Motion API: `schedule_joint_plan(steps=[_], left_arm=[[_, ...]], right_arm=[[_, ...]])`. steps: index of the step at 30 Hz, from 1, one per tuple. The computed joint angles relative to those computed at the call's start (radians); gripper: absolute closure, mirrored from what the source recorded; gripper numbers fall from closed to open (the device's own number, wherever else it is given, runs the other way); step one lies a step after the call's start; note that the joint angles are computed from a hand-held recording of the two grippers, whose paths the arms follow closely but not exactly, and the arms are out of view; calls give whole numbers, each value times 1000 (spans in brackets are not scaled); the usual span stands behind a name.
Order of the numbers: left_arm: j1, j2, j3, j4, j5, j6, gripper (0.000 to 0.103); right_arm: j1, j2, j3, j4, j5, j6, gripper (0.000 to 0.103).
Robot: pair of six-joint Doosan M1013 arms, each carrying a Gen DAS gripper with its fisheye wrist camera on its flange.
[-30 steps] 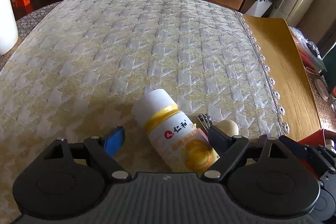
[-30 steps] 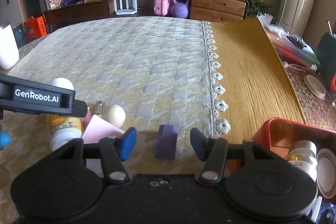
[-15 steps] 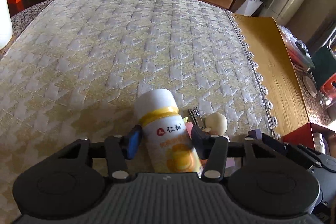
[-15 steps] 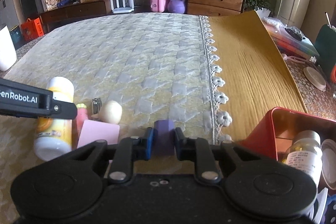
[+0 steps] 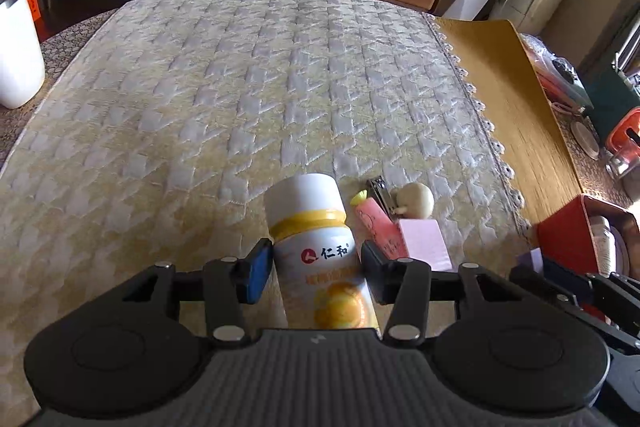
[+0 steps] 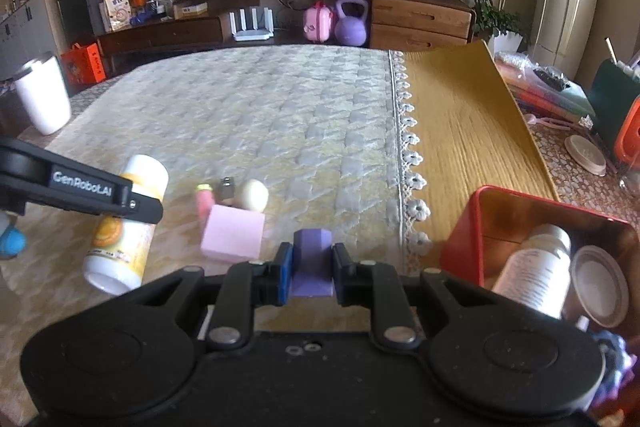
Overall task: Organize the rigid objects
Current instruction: 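Carry the bottle with the left gripper while the right gripper carries the purple block to the box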
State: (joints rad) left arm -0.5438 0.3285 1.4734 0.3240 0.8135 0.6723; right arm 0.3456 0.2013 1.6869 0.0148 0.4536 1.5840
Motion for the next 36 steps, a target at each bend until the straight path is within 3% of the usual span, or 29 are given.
schedule_joint_plan(steps=[18, 36], left_arm=[[-69, -84, 19, -21, 1, 47, 55], [-168, -37, -82, -44, -24, 202, 55]], right_arm=[[-21, -147, 88, 18, -30, -17, 84], [-107, -241, 156, -49, -38, 49, 84]])
